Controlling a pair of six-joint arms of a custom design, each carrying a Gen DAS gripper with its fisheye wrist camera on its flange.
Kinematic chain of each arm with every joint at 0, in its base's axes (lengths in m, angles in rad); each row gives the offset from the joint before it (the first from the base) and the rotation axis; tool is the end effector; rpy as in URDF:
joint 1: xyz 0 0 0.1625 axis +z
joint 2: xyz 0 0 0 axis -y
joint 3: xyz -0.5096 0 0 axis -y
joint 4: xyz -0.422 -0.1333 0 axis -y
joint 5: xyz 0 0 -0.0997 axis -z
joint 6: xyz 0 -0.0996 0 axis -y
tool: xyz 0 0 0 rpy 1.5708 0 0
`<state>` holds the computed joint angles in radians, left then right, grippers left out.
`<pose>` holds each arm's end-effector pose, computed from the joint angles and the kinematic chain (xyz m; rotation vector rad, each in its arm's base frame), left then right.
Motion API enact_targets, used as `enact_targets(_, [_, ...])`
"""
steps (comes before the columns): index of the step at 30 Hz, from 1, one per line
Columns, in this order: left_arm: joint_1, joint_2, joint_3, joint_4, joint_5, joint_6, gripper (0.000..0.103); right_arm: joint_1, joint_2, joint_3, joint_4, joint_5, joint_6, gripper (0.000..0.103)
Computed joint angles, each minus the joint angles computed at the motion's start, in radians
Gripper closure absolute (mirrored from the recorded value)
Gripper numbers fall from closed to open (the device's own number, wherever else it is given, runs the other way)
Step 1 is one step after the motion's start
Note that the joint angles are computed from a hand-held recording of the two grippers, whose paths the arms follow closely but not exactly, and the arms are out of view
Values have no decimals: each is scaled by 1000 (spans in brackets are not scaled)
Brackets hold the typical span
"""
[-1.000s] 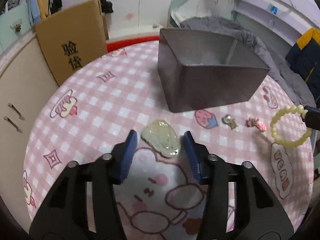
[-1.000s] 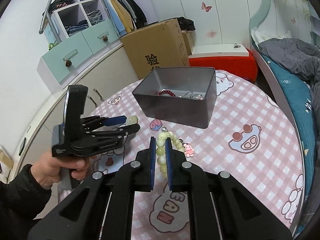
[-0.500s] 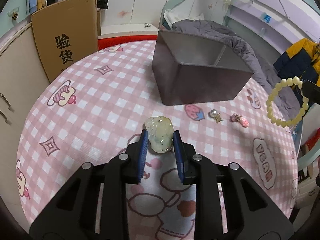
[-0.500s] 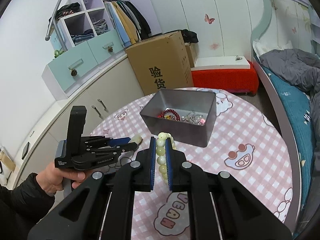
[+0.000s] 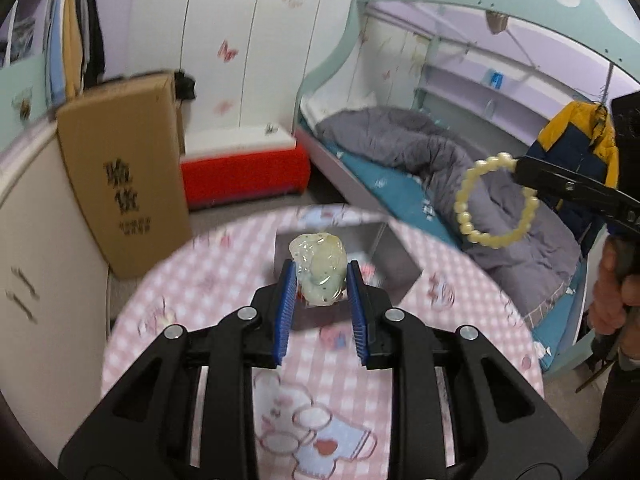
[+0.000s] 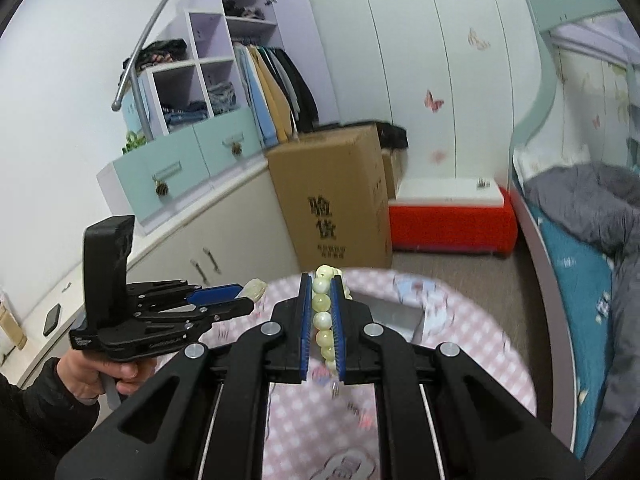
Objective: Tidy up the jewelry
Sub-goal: 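Carry the jade pendant and pearl bracelet into the grey tin and open both tools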
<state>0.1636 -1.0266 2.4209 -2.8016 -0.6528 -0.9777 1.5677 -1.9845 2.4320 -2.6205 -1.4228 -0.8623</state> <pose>-0.3862 -0.2790 0.1071 0.6207 2.3791 -1.0539 0.1470 -0.3140 0.4218 1.2611 -2.5934 0.9024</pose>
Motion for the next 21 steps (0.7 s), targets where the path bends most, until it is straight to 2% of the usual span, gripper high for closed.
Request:
enact_targets(6, [48, 28, -74, -65, 13, 134, 78, 42, 97, -38, -67, -19, 55, 95])
enact_targets(12, [123, 80, -129, -159, -48, 244, 78, 38, 190, -53, -103, -69, 109, 95])
enact_targets(14, [139, 92, -142, -154, -51, 254, 77, 33, 209, -56, -109, -85, 127, 95])
enact_targets(16, [162, 102, -159, -134, -65, 264, 76, 26, 232, -60, -125, -102, 165, 88])
enact_targets(17, [173, 105, -169, -107, -67, 255, 65, 21, 238, -63, -127, -106, 181, 84])
enact_targets(18, [175, 104, -175, -69, -56, 231, 49, 14, 241, -63, -139, -110, 198, 67])
enact_targets(19, [172, 107, -177, -34, -11, 193, 21, 10, 242, -62, -156, -115, 213, 41])
enact_targets(20, [162, 106, -167, -40, 24, 179, 16, 5, 239, -58, -172, -116, 223, 26])
enact_targets(21, [157, 104, -162, -47, 38, 173, 16, -2, 232, -48, -207, -110, 233, 10])
